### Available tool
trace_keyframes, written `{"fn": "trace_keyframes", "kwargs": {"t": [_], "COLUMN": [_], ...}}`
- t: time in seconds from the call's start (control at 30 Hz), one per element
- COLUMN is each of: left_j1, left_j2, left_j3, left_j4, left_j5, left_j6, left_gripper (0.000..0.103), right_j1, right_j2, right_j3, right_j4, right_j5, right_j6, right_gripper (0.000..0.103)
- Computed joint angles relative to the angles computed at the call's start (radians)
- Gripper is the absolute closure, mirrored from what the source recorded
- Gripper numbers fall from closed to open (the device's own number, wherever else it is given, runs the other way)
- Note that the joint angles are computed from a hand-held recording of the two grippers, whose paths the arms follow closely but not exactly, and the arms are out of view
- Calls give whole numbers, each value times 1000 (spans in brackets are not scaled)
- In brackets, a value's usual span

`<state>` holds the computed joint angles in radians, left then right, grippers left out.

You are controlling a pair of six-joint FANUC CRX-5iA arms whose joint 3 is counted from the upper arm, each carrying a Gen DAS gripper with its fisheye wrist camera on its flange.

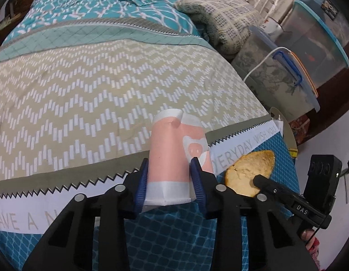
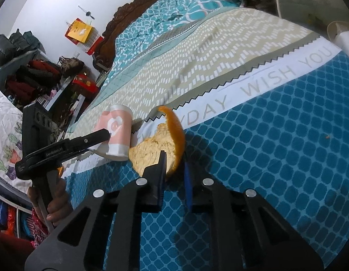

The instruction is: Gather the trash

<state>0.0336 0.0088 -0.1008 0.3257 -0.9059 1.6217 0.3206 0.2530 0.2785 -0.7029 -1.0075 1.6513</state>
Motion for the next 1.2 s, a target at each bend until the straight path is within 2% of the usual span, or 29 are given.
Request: {"fn": "trace_keyframes", "kwargs": {"t": [0.17, 0.53, 0.9, 1.2], "left_j1": [-31, -61, -113, -146], "left_j2": [-7, -14, 6, 29], "left_j3": [25, 56, 124, 162], "left_j4": [-48, -83, -151, -189], "left_j5": [1, -16, -59, -89], "left_j6": [25, 50, 98, 126], "left_gripper": [73, 74, 73, 73], "right_j1": [0, -32, -112, -135], "right_j2": [-23, -75, -93, -115], "right_j3": [-31, -95, -121, -151], "right_j4": [8, -31, -162, -190], "right_j5": [43, 109, 96, 71], "right_j6": [-15, -31, -4, 33], "right_gripper": [91, 93, 93, 93]}}
